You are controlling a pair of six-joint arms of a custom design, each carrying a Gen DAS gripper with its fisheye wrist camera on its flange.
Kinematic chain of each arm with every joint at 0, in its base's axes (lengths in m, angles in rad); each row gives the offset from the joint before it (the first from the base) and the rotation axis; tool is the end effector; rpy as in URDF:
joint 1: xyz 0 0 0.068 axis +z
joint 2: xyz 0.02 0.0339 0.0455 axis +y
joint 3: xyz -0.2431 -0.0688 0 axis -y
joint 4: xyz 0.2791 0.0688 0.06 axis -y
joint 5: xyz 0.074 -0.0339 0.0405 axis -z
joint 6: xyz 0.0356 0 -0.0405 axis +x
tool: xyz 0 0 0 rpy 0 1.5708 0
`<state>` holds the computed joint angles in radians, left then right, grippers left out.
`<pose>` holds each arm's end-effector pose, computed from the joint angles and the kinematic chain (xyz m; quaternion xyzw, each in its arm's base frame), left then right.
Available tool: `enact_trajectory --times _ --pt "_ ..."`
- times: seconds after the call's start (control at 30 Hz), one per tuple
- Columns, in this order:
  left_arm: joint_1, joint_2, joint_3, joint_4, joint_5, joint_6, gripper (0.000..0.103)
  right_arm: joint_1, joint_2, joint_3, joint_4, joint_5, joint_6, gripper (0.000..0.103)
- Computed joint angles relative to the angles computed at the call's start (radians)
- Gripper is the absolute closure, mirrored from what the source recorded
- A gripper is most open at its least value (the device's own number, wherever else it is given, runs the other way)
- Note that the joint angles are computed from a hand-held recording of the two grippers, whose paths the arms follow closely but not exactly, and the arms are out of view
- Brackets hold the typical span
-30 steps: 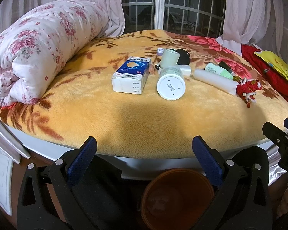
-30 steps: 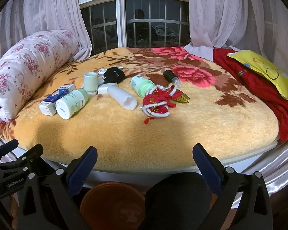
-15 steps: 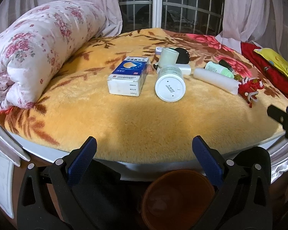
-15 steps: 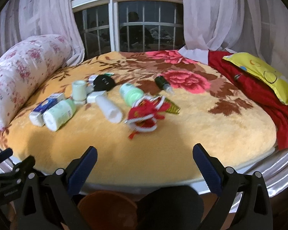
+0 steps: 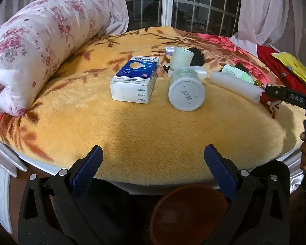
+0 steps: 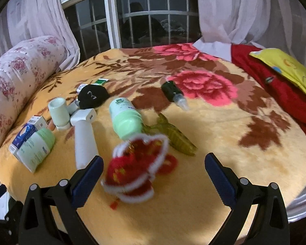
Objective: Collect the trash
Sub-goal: 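Grasp the red knitted ornament with the right tool, then grasp the white-green cream jar with the left tool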
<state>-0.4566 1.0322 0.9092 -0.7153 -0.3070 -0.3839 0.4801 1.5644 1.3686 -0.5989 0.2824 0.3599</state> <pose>0.2308 -0.1014 0.2672 -0.0212 0.9241 -0.0141 0.3814 0.3413 0.1666 0.2839 -0.0019 0.9180 0.0338 0.3952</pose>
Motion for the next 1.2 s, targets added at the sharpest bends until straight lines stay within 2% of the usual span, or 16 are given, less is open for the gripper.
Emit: enact_trajectory --times 0.03,0.1,0.17,0.23,0.3,0.37,0.47,0.67,0.8,1.0,1.1,1.2 --pt "0.002 -0.001 -0.001 -0.001 0.000 0.002 0.006 0.006 0.022 0.018 -0.006 0.006 0.007 0.008" --pt "0.003 -0.004 -0.007 0.000 -0.008 0.003 0.006 0.009 0.053 0.033 -0.006 -0.010 0.027 0.025" --pt "0.003 -0.003 -0.007 -0.002 -0.009 0.002 0.006 0.003 0.088 0.048 -0.002 -0.053 0.050 0.054" --pt "0.007 -0.002 -0.007 -0.002 -0.008 0.001 0.006 -0.007 0.101 0.028 0.043 -0.079 0.075 0.059" --pt "0.008 -0.011 -0.011 -0.003 -0.012 0.002 0.006 -0.008 0.076 -0.021 0.108 -0.073 0.065 0.066" --pt "0.004 -0.027 -0.021 -0.003 -0.027 0.002 0.006 -0.015 0.025 -0.076 0.152 -0.113 0.052 0.072" --pt "-0.004 -0.059 -0.039 -0.007 -0.035 0.002 0.006 -0.005 -0.095 -0.180 0.195 -0.128 0.033 0.072" --pt "-0.007 -0.065 -0.024 -0.021 0.028 -0.019 0.006 -0.006 -0.301 -0.332 0.193 -0.144 0.036 0.071" --pt "-0.058 -0.046 0.005 0.030 0.020 0.007 0.006 -0.011 -0.402 -0.421 0.188 -0.170 0.072 0.070" --pt "-0.063 0.174 0.172 0.144 0.071 0.143 0.006 0.002 -0.453 -0.487 0.202 -0.169 0.094 0.069" --pt "-0.034 0.286 0.248 0.173 0.086 0.206 0.006 0.002 -0.459 -0.497 0.204 -0.177 0.100 0.068" --pt "0.020 0.392 0.318 0.178 0.153 0.256 0.006 0.010 -0.451 -0.497 0.206 -0.168 0.092 0.067"
